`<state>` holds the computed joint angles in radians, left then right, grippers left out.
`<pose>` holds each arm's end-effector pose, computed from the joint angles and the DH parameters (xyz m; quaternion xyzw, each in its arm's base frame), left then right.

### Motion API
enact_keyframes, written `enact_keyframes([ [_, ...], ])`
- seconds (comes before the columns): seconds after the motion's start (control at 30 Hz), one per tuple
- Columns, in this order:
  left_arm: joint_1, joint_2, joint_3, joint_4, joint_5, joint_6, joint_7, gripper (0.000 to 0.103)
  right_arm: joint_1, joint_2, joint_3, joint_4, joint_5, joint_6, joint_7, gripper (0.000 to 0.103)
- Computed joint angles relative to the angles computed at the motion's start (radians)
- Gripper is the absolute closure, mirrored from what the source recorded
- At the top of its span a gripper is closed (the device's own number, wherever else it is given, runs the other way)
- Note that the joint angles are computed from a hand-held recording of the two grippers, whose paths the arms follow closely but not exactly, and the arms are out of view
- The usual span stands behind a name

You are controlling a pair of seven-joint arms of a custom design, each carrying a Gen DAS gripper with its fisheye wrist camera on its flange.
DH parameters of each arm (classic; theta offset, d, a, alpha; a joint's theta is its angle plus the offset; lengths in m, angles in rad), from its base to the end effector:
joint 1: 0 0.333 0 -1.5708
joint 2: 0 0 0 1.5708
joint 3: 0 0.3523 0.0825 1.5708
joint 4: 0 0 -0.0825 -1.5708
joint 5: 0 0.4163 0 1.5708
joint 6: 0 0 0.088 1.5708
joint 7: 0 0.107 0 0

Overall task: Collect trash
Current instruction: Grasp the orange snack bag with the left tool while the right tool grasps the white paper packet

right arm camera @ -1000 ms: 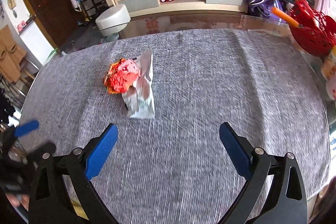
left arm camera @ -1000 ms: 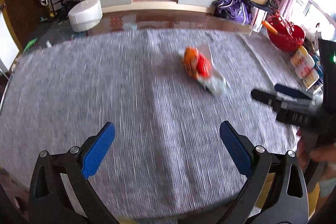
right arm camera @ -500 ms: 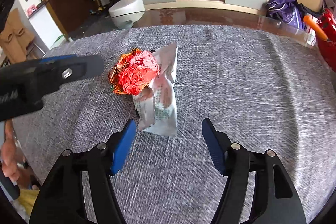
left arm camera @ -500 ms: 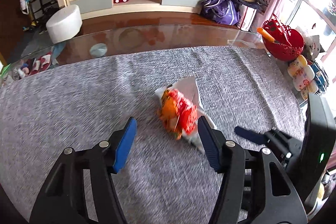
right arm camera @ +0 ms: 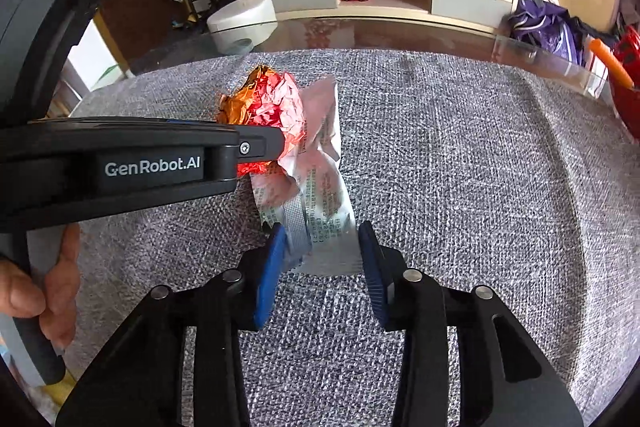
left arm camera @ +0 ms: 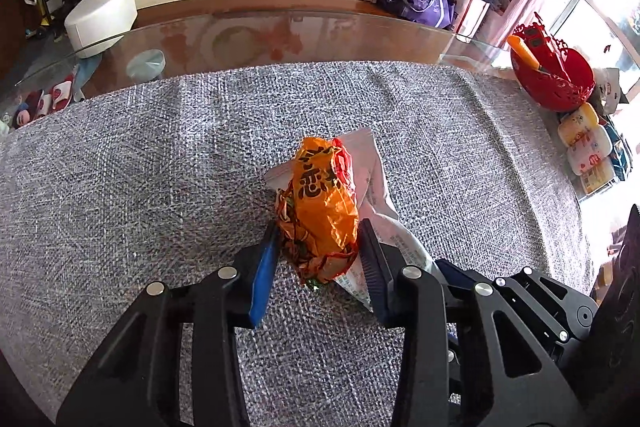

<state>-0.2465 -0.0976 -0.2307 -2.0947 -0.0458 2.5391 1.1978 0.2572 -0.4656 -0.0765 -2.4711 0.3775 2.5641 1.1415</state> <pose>0.5243 -0.2751 0.5468 -0.6542 0.7078 -0.2518 0.0877 0.4532 0.0737 0.5384 -0.7784 0.5452 -0.1135 0.2897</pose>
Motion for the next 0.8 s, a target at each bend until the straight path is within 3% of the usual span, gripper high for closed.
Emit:
enact_keyframes([
  [0.2,-0.001,-0.012,0.001,-0.015,0.0,0.025,0.014,0.071,0.005,-0.003,-0.012,0.003,0.034,0.008,-0.015,0.093],
  [0.43,0.002,-0.05,-0.003,-0.049,0.014,0.037,-0.011,0.071,0.027,-0.053,-0.029,-0.014,0.065,-0.007,-0.05,0.099],
  [0.8,0.021,-0.219,-0.029,-0.117,0.131,-0.017,-0.119,0.071,-0.015,-0.176,-0.005,-0.046,-0.002,-0.059,0.007,0.1],
])
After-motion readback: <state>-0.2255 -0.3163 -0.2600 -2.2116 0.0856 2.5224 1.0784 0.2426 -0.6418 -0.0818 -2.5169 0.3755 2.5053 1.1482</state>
